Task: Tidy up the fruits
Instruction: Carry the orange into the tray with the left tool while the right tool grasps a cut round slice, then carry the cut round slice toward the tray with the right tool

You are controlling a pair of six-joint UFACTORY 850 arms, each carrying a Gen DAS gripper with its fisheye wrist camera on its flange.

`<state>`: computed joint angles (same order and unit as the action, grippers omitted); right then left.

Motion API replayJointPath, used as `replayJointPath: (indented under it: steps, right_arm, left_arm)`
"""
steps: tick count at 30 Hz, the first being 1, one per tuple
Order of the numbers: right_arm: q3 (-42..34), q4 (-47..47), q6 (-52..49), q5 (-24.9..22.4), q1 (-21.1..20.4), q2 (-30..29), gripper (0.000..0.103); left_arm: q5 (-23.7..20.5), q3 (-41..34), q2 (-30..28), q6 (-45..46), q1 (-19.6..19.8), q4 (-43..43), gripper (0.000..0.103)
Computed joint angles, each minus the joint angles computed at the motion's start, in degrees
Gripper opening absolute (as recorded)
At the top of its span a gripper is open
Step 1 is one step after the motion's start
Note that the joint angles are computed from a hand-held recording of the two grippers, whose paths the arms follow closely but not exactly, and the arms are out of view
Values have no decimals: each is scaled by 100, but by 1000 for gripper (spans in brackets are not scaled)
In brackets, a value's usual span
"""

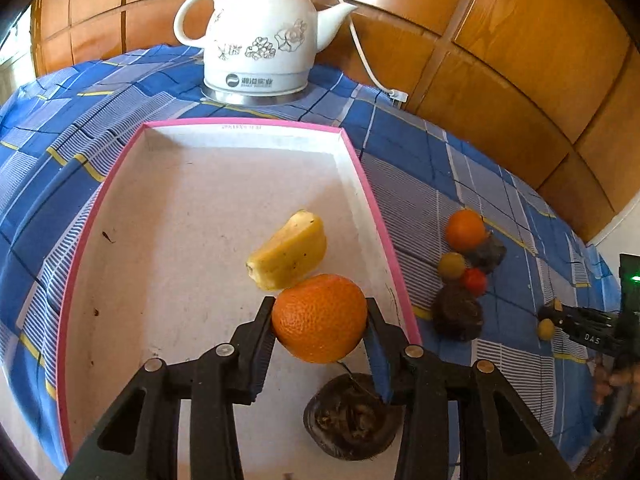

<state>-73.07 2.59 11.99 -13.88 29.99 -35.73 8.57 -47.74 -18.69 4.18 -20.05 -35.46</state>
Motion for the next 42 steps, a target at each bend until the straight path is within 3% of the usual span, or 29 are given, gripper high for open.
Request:
replayJointPath:
  steps: [5,12,16,25,34,40,42]
  right_arm:
    - [4,-52,49,13,2,2,34]
    - [37,-159,148,64,4,21,34]
    - [58,-347,325,120,16,27,34]
    - [107,-668,735,210,33,49,34]
    - [176,-341,511,325,-3,81,34]
    - [102,1119,-516,96,-132,86,34]
    - [161,2004,-1041,86,-210,135,34]
  left_arm:
    - [305,194,244,956,-119,-1070,57]
    - [755,484,630,3077,-410,-3584,58]
    - [1080,653,811,3689,-637,-4382,61]
    - [1501,897,1105,3918,-991,-4577,67]
    - [1476,975,1195,3808,-1075,-4477,68]
    - [1449,1052,1254,3571,-1078,-4317,69]
    - [1438,1078,1277,3495,-1068,-4242,69]
